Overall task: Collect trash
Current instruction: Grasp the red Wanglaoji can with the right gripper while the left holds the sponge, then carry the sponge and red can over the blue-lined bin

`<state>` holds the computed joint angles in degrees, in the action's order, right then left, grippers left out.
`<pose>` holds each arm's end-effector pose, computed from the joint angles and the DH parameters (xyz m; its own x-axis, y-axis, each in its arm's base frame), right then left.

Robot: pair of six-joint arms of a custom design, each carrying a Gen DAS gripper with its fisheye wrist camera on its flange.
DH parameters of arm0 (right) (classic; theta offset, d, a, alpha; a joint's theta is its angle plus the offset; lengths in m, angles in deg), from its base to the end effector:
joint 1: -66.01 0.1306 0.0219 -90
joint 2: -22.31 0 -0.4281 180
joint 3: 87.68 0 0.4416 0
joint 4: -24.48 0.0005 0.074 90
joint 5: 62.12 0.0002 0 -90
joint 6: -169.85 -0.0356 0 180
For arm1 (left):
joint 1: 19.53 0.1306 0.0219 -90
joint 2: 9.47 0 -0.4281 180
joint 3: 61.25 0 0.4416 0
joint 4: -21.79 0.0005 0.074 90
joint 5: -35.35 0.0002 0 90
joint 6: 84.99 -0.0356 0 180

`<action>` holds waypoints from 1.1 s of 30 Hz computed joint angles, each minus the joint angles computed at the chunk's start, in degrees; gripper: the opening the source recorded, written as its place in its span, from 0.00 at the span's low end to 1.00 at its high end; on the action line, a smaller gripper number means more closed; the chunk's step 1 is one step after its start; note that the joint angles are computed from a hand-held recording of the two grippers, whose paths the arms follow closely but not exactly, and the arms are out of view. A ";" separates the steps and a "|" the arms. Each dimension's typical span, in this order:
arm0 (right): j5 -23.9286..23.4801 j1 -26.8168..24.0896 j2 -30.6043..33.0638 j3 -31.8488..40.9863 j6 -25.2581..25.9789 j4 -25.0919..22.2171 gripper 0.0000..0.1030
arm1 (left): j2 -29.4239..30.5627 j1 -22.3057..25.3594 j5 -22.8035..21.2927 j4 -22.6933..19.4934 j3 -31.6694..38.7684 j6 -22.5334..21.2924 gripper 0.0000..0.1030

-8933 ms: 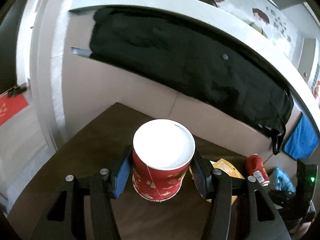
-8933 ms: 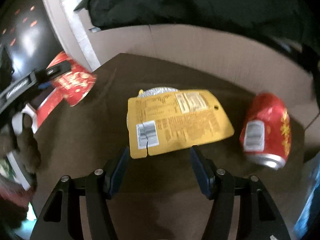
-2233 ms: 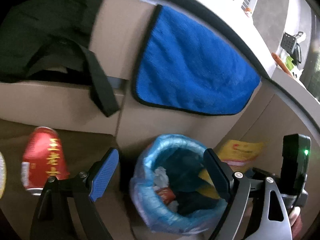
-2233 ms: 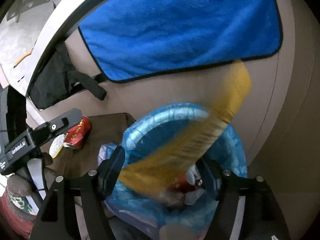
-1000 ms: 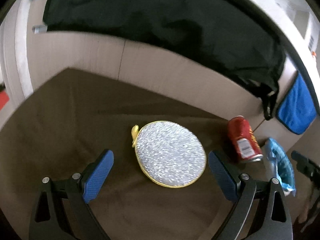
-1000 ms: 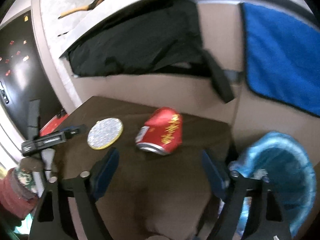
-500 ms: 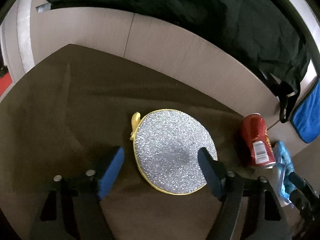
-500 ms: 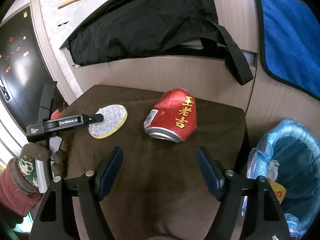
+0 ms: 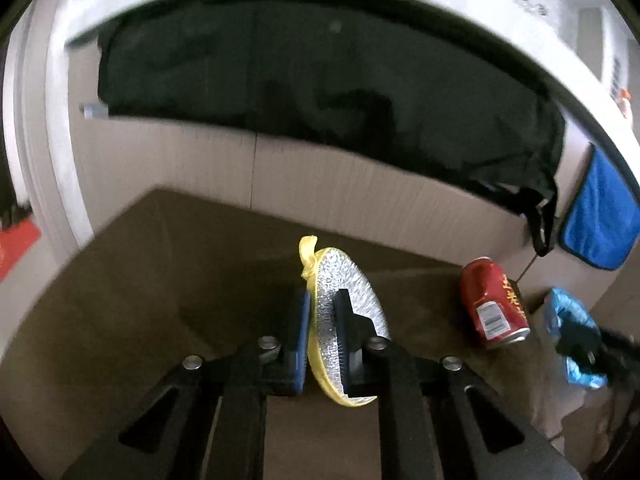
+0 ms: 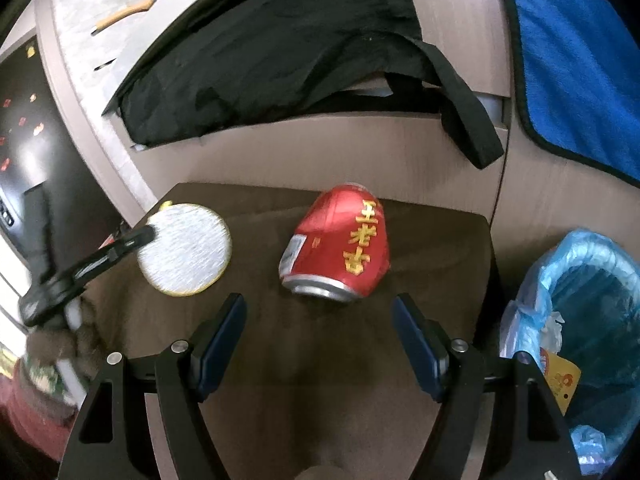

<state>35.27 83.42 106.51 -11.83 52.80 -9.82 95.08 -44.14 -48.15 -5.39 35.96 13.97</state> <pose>0.4746 0.1435 0.4182 -0.6696 0.2627 -0.6947 0.1101 0.9601 0.2569 0.5958 -0.2779 0.4264 -0.5866 0.0985 -0.8039 0.4122 0.8907 -0.1917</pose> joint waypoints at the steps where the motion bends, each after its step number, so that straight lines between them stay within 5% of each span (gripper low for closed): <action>1: 0.04 -0.28 0.73 0.69 -0.53 -0.03 0.71 | -0.93 -0.03 -0.82 1.71 -1.23 -0.82 0.12; 21: -3.00 -3.18 16.00 13.45 -2.04 -5.12 0.68 | -1.33 2.22 9.00 1.15 -2.56 1.32 0.12; 23: -2.65 -2.32 16.52 14.23 -0.36 -5.65 0.53 | -1.23 2.39 9.56 1.04 -2.54 1.67 0.12; 33: -1.04 1.65 12.59 12.14 5.63 -5.07 0.53 | -1.43 2.19 10.89 1.99 -3.12 0.94 0.12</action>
<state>34.23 85.08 119.10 0.31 58.43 -14.89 93.65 -41.95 -37.26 -3.41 32.84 14.91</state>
